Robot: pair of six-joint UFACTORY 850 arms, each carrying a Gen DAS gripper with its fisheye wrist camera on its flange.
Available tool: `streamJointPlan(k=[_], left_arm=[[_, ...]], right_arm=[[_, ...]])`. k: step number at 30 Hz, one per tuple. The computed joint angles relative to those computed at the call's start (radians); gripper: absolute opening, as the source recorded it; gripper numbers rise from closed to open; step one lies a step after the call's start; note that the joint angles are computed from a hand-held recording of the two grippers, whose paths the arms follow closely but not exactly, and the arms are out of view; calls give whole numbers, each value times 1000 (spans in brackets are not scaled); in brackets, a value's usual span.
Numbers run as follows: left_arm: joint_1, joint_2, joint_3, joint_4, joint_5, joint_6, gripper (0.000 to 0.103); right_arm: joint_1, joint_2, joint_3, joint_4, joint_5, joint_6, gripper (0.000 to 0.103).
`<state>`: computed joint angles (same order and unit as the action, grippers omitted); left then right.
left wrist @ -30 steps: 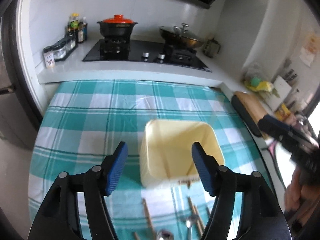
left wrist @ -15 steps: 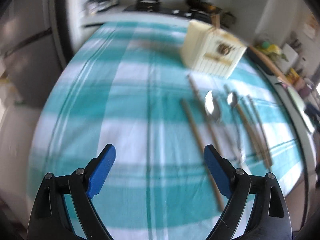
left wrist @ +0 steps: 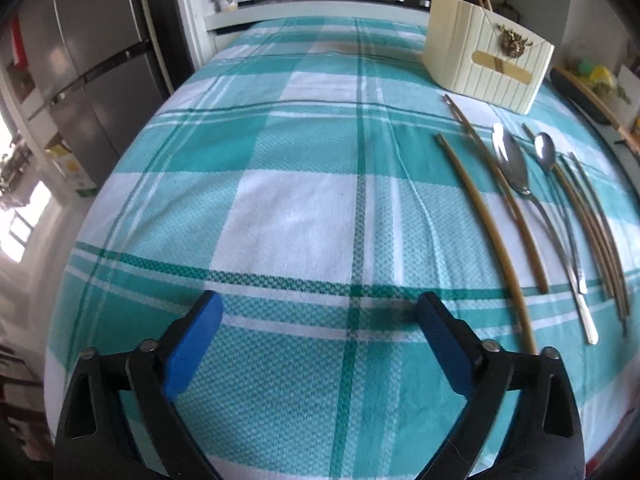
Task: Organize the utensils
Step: 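Move both open tools back toward the remaining chopsticks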
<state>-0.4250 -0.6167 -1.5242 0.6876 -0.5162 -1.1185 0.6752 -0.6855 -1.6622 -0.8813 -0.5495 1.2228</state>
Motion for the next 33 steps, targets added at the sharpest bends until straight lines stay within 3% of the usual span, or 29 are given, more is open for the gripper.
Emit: streamJointPlan(k=[5,7,21,26,33], left_arm=[[14,-7,-5,-55,7,34,103],[12,-14,-12,-42,2,16,103],[0,1,14,21,11,-62,103],[-10,-1,3,29,-18,-65,102],[-13,45,33,70,111,-143,102]], right_arm=[[-6,-19,-16,54,1,-25,59],[-8,-18,-10,46,5,10,64],[-9,-25,-22,60,-4,0,65],[-9,-26,-24,59,-7,4,66],[-9,-26,-24,57,-7,7,66]])
